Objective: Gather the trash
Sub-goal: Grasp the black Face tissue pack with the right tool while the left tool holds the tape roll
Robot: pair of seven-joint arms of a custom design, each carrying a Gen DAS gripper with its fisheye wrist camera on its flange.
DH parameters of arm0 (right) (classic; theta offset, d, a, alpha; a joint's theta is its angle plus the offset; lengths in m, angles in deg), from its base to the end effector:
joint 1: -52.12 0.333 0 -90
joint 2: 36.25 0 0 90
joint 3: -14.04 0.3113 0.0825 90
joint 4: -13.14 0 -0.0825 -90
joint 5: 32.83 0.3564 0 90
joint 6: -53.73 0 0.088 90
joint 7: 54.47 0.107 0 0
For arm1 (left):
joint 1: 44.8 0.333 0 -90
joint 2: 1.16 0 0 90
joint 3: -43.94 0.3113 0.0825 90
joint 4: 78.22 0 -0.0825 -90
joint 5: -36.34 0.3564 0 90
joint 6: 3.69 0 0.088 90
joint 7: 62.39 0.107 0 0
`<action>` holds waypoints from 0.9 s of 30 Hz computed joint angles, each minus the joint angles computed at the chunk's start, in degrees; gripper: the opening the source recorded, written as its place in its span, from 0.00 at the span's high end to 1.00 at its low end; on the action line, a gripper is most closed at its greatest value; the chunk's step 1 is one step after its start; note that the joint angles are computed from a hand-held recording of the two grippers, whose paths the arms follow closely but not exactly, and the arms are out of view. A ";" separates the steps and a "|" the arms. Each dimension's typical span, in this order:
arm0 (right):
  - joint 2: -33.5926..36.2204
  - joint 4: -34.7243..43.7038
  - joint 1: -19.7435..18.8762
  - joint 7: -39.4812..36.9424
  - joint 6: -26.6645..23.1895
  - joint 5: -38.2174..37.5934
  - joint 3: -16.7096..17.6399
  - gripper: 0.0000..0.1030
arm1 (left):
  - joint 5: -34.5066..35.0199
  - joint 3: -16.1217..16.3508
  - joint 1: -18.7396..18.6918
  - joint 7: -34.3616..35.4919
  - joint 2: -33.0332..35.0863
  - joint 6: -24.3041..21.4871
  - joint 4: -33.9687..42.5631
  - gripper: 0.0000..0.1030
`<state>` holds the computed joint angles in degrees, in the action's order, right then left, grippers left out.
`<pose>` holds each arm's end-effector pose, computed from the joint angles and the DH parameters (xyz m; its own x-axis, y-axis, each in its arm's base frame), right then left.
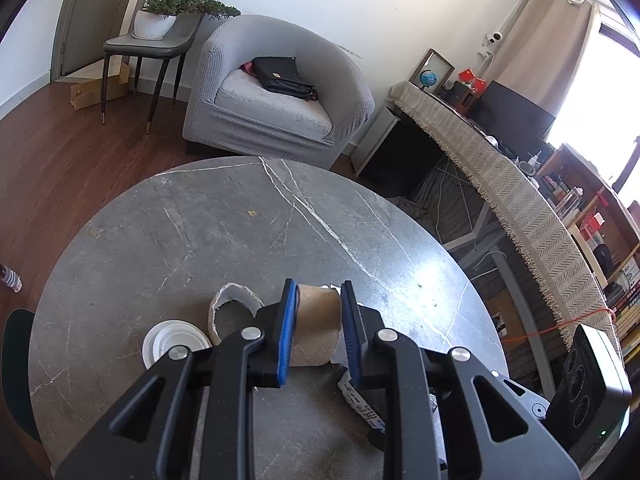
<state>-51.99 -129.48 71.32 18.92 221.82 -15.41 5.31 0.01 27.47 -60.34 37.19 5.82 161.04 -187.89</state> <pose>0.4614 0.0623 0.4799 0.2207 -0.9709 -0.0926 -0.7418 -0.1055 -0.6622 0.5374 -0.2867 0.5317 -0.3238 -0.8282 0.4574 -0.7625 -0.0578 -0.6444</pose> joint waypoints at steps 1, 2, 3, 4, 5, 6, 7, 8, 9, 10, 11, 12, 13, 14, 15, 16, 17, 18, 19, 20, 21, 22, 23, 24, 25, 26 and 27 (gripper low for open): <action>0.20 0.25 0.33 -0.21 -0.31 0.50 -0.27 0.31 | -0.59 -0.13 0.14 0.54 -0.11 -0.08 -0.01 0.77; 0.47 0.58 0.43 -0.17 -0.75 0.93 -0.35 0.31 | -1.12 -0.23 0.27 1.18 -0.21 -0.28 0.04 0.77; 0.62 0.67 -0.04 0.33 -0.57 0.55 0.20 0.31 | -1.22 -0.22 0.27 1.50 -0.34 -0.45 0.04 0.77; 0.77 0.80 -0.38 0.85 -0.58 0.33 0.55 0.31 | -1.20 -0.19 0.23 1.76 -0.52 -0.48 -0.04 0.77; 0.84 0.87 -0.63 1.35 -0.53 0.15 0.87 0.31 | -1.01 -0.11 0.16 1.89 -0.70 -0.54 -0.12 0.77; 1.04 1.09 -0.59 1.48 -0.51 0.31 0.86 0.31 | -0.81 -0.04 0.08 1.98 -0.86 -0.56 -0.19 0.77; 1.13 1.25 -0.55 1.67 -0.53 0.62 0.82 0.31 | -0.51 0.05 0.01 2.01 -1.07 -0.55 -0.31 0.77; 1.19 1.37 -0.54 1.91 -0.53 0.89 0.84 0.35 | -0.30 0.13 -0.05 2.07 -1.26 -0.55 -0.40 0.77; 1.26 1.49 -0.55 2.04 -0.52 1.09 0.84 0.42 | -0.14 0.20 -0.09 2.14 -1.46 -0.52 -0.56 0.77; 1.29 1.62 -0.60 2.15 -0.62 1.30 0.78 0.45 | 0.58 0.39 -0.20 1.78 -1.62 -0.41 -0.69 0.77; 1.23 1.73 -0.36 2.05 -0.81 2.09 0.45 0.47 | 1.17 0.52 -0.28 1.61 -1.76 -0.29 -0.81 0.77; 1.25 1.83 0.01 1.60 -0.89 3.03 0.04 0.49 | 1.61 0.62 -0.28 1.66 -1.86 -0.34 -0.84 0.77; 1.30 1.93 -0.02 1.67 -0.96 3.47 0.05 0.50 | 2.08 0.70 -0.31 1.64 -2.03 -0.35 -0.97 0.77; 1.28 2.09 0.37 1.23 -1.19 4.56 -0.32 0.52 | 2.49 0.78 -0.33 1.57 -2.18 -0.35 -1.10 0.77; 1.18 2.27 1.46 -0.02 -1.47 6.93 -1.27 0.53 | 2.51 0.80 -0.28 1.82 -2.37 -0.47 -1.20 0.77; 0.99 2.47 2.85 -1.83 -1.63 10.22 -2.52 0.54 | 2.40 0.82 -0.21 2.20 -2.54 -0.54 -1.24 0.77; 0.70 2.62 3.81 -3.42 -1.82 13.16 -3.40 0.54 | 2.18 0.79 -0.19 2.63 -2.74 -0.47 -1.36 0.77; 0.35 2.78 4.39 -4.63 -2.00 15.59 -3.87 0.54 | 1.36 0.67 -0.12 3.63 -3.00 -0.53 -1.44 0.77; -0.17 2.72 4.88 -5.77 -1.91 18.00 -4.21 0.54 | 0.41 0.55 -0.08 4.82 -3.21 -0.60 -1.39 0.77; -0.59 2.81 5.36 -6.80 -1.93 20.35 -4.62 0.54 | -0.44 0.48 -0.07 5.96 -3.45 -0.63 -1.41 0.77; -0.95 2.91 5.66 -7.68 -2.07 22.34 -4.89 0.54 | -0.70 0.53 -0.13 6.57 -3.72 -0.69 -1.49 0.77; -1.26 3.02 5.85 -8.51 -2.25 24.12 -5.08 0.54 | -0.66 0.63 -0.22 6.83 -3.95 -0.78 -1.56 0.77; -1.51 3.15 5.94 -9.34 -2.50 25.60 -5.16 0.54 | -0.79 0.72 -0.28 7.20 -4.20 -0.73 -1.71 0.77; -1.72 3.28 5.94 -10.07 -2.69 26.85 -5.11 0.54 | -0.84 0.84 -0.31 7.44 -4.40 -0.78 -1.80 0.77; -1.86 3.43 5.78 -10.52 -2.71 27.73 -4.82 0.54 | -0.93 0.97 -0.32 7.79 -4.63 -0.89 -1.90 0.77; -1.93 3.55 5.33 -10.41 -2.53 27.96 -4.20 0.54 | -1.15 1.08 -0.30 8.33 -4.87 -0.93 -2.03 0.77; -1.92 3.76 4.99 -10.34 -2.28 28.05 -3.69 0.54 | -1.27 1.19 -0.31 8.75 -5.11 -0.84 -2.20 0.77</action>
